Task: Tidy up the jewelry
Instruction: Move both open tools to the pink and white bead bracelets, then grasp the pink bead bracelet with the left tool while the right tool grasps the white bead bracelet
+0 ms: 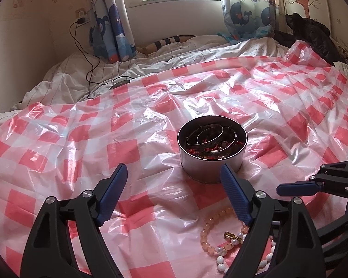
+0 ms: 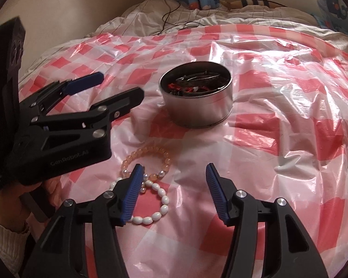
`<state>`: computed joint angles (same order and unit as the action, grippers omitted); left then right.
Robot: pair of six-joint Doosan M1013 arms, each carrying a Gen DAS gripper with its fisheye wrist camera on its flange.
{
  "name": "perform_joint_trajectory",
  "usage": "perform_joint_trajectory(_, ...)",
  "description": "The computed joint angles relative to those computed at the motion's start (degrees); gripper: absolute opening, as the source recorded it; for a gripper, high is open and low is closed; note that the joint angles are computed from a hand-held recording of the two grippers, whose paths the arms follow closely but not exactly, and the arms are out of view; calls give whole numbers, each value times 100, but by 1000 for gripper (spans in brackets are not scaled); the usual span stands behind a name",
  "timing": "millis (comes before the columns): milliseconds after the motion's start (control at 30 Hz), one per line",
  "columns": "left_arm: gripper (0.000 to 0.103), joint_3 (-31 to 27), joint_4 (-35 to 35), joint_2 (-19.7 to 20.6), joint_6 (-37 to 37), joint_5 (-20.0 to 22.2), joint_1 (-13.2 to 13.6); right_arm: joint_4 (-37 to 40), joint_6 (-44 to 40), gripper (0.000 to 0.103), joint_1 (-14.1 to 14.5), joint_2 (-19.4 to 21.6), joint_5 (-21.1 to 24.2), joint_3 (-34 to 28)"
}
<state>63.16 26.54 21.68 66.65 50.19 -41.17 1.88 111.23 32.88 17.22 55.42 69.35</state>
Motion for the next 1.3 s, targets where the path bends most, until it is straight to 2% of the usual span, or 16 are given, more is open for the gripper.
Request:
perform_joint_trajectory(100, 78, -22, -362, 0, 158, 14, 79, -38, -184, 55, 56, 72, 202, -79)
perform_joint_trajectory(200, 78, -151, -1524, 36, 794, 155, 320, -184, -242, 55, 98, 114, 349, -121)
perform_joint_trajectory(300, 78, -291, -2807, 118, 1189, 525, 650, -200, -244, 55, 92, 115, 408, -113)
perform_joint_trajectory(400, 78, -349, -3287, 163, 1494, 825, 795, -213, -263, 55, 92, 119, 428, -115)
perform_joint_trajectory(500, 78, -422, -3258, 208, 1908, 1108, 747, -271, -282, 55, 114, 139, 472, -135)
perform_joint_trajectory(600, 78, -474, -3144, 267, 1924, 1336, 705, -71, -418, 55, 90, 143, 476, -138)
perform_joint_trajectory(667, 78, -497, -3175, 304, 2026, 1423, 676, 62, -636, 50, 94, 160, 502, -164)
perform_joint_trajectory(800, 78, -487, -3081, 321, 2236, 1435, 577, -79, -982, 38, 184, 220, 701, -250)
perform_joint_trajectory(900, 77, -545, -3075, 393, 2415, 1602, 511, -371, -1018, 17, 241, 219, 817, -261)
perform_joint_trajectory(933, 73, -550, -3107, 410, 2481, 1652, 498, -506, -1009, 9, 260, 218, 863, -268)
perform_joint_trajectory(967, 71, -559, -3151, 426, 2532, 1699, 491, -707, -974, 8, 291, 222, 913, -272)
perform_joint_trajectory(1067, 59, -541, -3015, 451, 2592, 1714, 431, -1513, -722, 8, 392, 236, 1085, -273)
perform_joint_trajectory(1200, 33, -520, -3035, 432, 2644, 1653, 428, -1585, -499, 8, 298, 200, 1110, -245)
perform_joint_trajectory(1300, 33, -523, -3016, 437, 2647, 1646, 426, -1407, -516, 8, 245, 205, 1131, -247)
